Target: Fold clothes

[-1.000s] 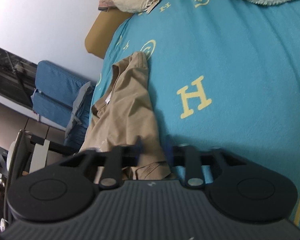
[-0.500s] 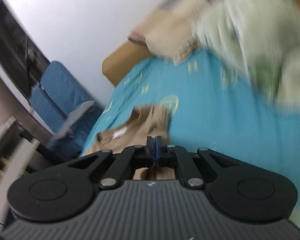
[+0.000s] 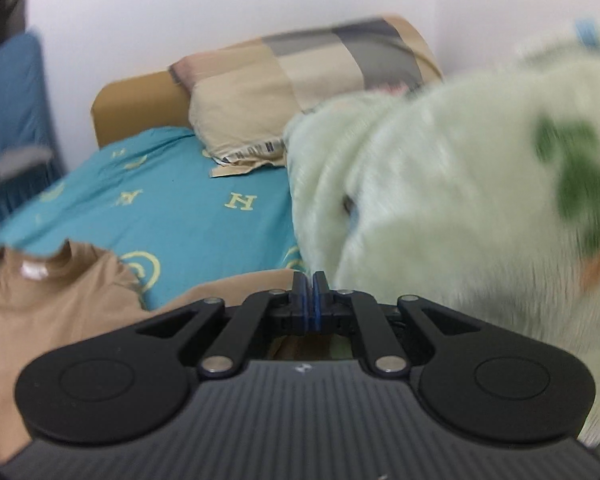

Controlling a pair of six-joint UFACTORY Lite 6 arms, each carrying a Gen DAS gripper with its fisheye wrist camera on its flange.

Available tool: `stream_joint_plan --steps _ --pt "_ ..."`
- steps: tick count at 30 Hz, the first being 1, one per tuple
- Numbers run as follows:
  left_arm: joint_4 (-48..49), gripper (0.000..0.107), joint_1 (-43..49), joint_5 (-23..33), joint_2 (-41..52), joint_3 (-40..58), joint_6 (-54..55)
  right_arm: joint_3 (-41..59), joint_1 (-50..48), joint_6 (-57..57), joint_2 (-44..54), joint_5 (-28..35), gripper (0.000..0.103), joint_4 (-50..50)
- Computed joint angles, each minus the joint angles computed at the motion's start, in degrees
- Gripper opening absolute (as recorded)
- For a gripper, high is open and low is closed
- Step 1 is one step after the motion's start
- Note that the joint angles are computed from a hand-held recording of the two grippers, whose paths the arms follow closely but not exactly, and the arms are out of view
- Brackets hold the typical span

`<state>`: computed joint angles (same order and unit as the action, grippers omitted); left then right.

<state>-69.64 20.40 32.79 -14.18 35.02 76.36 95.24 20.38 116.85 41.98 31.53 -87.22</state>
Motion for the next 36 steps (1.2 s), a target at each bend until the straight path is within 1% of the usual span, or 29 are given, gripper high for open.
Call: stream_joint_plan --steps 1,2,3,4,5,7,10,12,13,14,17,19,20,22,24,26,28,30,32,33,36 --pt "0.10 0.096 -0.15 0.25 0.01 -0.01 0.14 -1.71 -0.49 0.19 -1.71 -2.09 0.018 1.17" --pt "0.36 0.096 -0.13 0.77 -0.14 -0.12 0.31 -4.12 -0.53 0.48 -3.97 -3.85 0.040 1.82" --pt "0.66 0.096 -0.01 1.39 -0.48 -0.33 0.49 -7.60 -0.06 2.92 -6.93 -5.16 0.052 0.30" --pt "1.10 0.095 0.30 2.26 -1.14 -0.67 0.57 -11.49 0.75 6.55 -10.31 -5.76 0.071 -2.11" --pt "1.87 0.095 0.78 3.56 -1.87 -0.85 0.22 -15.94 2.39 10.97 -14.36 -4.79 0.080 -4.80" --pt "3.61 0.094 2.11 6.98 -3.30 -0.86 -0.86 -23.00 6.72 14.13 -21.85 -1.87 0.080 -4.82" --pt "6.49 0.094 4.08 12.38 -6.64 -1.22 -1.61 -31.15 16.87 12.64 -33.40 4.36 0.080 3.08" --pt "8.30 0.092 5.04 15.68 -9.60 -2.19 -1.41 -35.60 26.43 12.87 -40.57 10.76 0.080 8.43" --pt "8.98 0.088 5.71 17.46 -11.46 -3.12 -0.76 -36.68 32.06 13.16 -42.95 14.94 0.080 11.11" --pt "9.87 0.085 6.26 19.09 -13.39 -4.02 -0.46 -36.99 38.00 13.80 -44.59 19.45 0.080 13.58" --pt "13.17 0.081 8.14 24.26 -18.83 -6.38 -1.02 -35.47 54.90 18.11 -44.98 32.70 0.080 18.61" --pt "15.03 0.080 10.59 28.78 -21.81 -8.08 -0.87 -33.96 63.44 22.09 -43.22 38.88 0.080 20.74" --pt "16.06 0.079 10.83 30.06 -22.91 -8.91 -1.39 -33.70 66.53 24.28 -42.34 41.31 0.080 21.60" --pt "18.15 0.072 10.33 31.35 -25.10 -10.80 -3.08 -32.51 71.84 28.06 -40.09 45.61 0.080 23.71" --pt "19.92 0.069 8.61 31.32 -26.26 -12.55 -4.77 -32.24 72.53 28.89 -39.51 47.16 0.080 25.49" --pt "21.12 0.067 7.33 31.37 -27.37 -14.39 -5.50 -33.52 71.43 29.25 -40.76 47.02 0.080 25.37" --pt "22.29 0.061 6.00 31.17 -28.80 -16.32 -6.27 -34.72 70.66 30.54 -41.52 46.92 0.080 25.37" --pt "24.12 0.056 3.83 30.09 -30.62 -18.12 -8.03 -35.93 70.20 31.95 -42.01 45.63 0.080 25.51" --pt "25.69 0.054 1.28 27.79 -33.37 -20.04 -10.40 -36.97 69.80 32.43 -42.61 44.09 0.080 25.10" --pt "26.23 0.051 0.22 26.70 -35.20 -20.89 -11.62 -37.37 69.65 32.53 -42.83 43.46 0.080 24.88" --pt "27.78 0.050 -1.67 25.76 -39.16 -22.16 -14.47 -38.17 70.24 33.43 -43.34 43.40 0.080 24.35"
